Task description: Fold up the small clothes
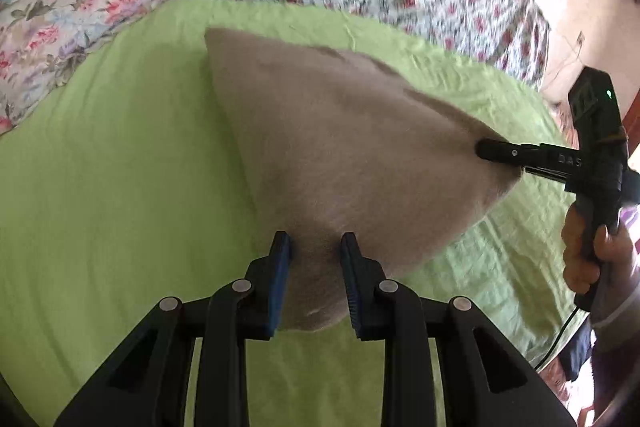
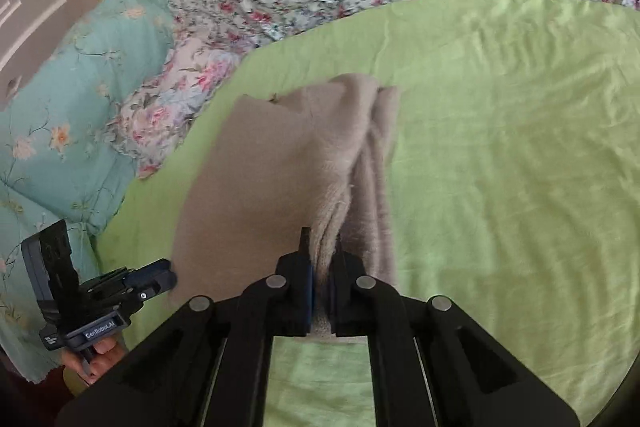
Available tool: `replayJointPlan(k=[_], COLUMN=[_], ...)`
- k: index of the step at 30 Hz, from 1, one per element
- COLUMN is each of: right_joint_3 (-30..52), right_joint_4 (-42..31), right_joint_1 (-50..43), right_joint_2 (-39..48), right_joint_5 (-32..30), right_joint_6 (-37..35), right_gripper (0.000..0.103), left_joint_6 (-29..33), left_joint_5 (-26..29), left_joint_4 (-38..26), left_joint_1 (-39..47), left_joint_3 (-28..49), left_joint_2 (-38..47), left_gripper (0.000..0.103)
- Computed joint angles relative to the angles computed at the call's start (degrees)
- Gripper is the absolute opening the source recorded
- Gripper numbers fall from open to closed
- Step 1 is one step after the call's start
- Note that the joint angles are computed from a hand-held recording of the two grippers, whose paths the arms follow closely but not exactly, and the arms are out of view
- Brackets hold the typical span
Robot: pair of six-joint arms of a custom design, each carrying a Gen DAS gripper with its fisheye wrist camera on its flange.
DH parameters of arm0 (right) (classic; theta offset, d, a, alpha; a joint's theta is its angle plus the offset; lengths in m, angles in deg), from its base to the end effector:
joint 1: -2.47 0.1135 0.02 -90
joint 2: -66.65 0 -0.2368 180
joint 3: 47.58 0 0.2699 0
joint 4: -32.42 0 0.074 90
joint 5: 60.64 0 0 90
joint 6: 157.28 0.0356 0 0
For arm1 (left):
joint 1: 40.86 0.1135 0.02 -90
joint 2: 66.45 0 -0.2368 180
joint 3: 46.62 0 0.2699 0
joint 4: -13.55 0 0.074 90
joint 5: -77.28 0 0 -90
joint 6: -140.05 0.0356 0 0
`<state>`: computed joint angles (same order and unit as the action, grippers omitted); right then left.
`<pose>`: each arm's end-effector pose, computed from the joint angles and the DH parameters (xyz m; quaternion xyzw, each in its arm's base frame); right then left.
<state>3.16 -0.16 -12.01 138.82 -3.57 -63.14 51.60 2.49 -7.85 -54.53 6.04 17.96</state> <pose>0.2564 -0.0462 0.1563 0.0611 0.9142 0.2418 0.3194 0.2810 -0.0779 0.1204 0.1660 0.9266 -0.1579 0.2983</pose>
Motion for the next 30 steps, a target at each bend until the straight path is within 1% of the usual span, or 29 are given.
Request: replayJointPlan(k=[1, 3, 5, 6, 8, 9, 10, 12, 14, 15, 17, 18, 19, 20, 21, 22, 24, 25, 28, 30], right_joint_3=[0.56, 1.27, 1.1, 0.76, 0.61, -0.02, -0.77, -1.45, -1.9, -1.58, -1.22, -1.05, -0.64, -0.04, 0.4, 0.35, -0.56, -0.72, -1.06, -0.73], right_joint_4=[-0.22, 0.56, 2.43, 3.14, 1.53, 0.46, -0.86, -2.08, -2.98, -3.01, -1.64, 0.09, 1.59, 2.58, 3.41, 4.99, 7.84, 7.96, 7.52, 7.46], right_joint_1=[-0.09, 0.53, 0.81, 0.5, -0.82, -1.22, -1.24, -0.73, 0.09, 1.65, 4.31, 5.4, 6.07, 6.35, 6.11, 5.06, 2.49, 2.09, 4.0, 4.98], right_joint_2=[2.44, 7.28, 10.71, 10.67, 8.35, 5.41, 1.62, -3.14, -7.04, -6.76, -3.46, -0.51, 2.9, 6.03, 8.73, 11.15, 13.21, 13.14, 11.37, 11.28], right_joint_5=[1.84, 4.27, 5.23, 4.88, 3.31, 3.95, 5.66, 6.0, 1.68, 0.4, -1.0, -0.11, 2.14, 4.05, 5.06, 4.39, 0.52, 0.1, 3.27, 4.99], right_joint_6=[-1.0, -1.91, -1.94, -1.4, -0.17, 0.42, 0.44, 0.43, 0.67, 0.91, 1.47, 1.99, 2.45, 3.05, 3.43, 3.58, 4.02, 4.19, 4.2, 4.28], right_gripper=[0.007, 0.007, 0.007, 0.007, 0.01, 0.013, 0.013, 0.013, 0.013, 0.014, 0.015, 0.015, 0.015, 0.014, 0.014, 0.01, 0.007, 0.007, 0.007, 0.007], left_joint_6=[-0.05, 0.13, 0.62, 0.92, 1.76, 2.15, 2.36, 2.02, 1.29, 0.91, 0.51, 0.73, 0.73, 0.73, 0.89, 0.98, 0.28, 0.07, -0.02, -0.15], left_joint_5=[-1.02, -5.01, -6.45, -6.36, -5.64, -5.14, -4.08, -0.96, 4.18, 5.03, 2.78, 1.44, -0.42, -1.39, -1.26, -0.49, 0.81, 0.64, -1.28, -1.64], left_joint_4=[1.0, 2.85, 2.99, 2.26, 0.22, -0.39, -1.32, -1.34, -0.45, 0.69, 3.2, 3.8, 3.92, 4.42, 5.32, 6.44, 7.31, 7.09, 7.43, 7.33], left_joint_1=[-0.76, -2.69, -3.36, -3.25, -2.61, -2.26, -1.93, -1.51, -1.53, -2.22, -4.3, -4.83, -5.21, -5.14, -4.45, -3.74, -3.12, -3.19, -4.28, -4.71], left_joint_3=[0.08, 0.05, -0.75, -1.1, -2.35, -2.98, -3.73, -4.89, -5.22, -5.31, -4.68, -3.53, -2.08, -0.75, -0.09, -0.44, -0.71, -0.42, -0.7, -1.52], left_joint_2=[1.61, 4.57, 3.66, 2.45, -1.77, -3.7, -6.95, -10.89, -12.55, -12.15, -8.59, -5.28, -1.61, 2.36, 5.35, 6.22, 6.34, 6.44, 6.11, 5.03], left_gripper=[0.028, 0.029, 0.029, 0.029, 0.028, 0.028, 0.027, 0.027, 0.027, 0.028, 0.028, 0.028, 0.028, 0.026, 0.026, 0.026, 0.026, 0.025, 0.025, 0.025])
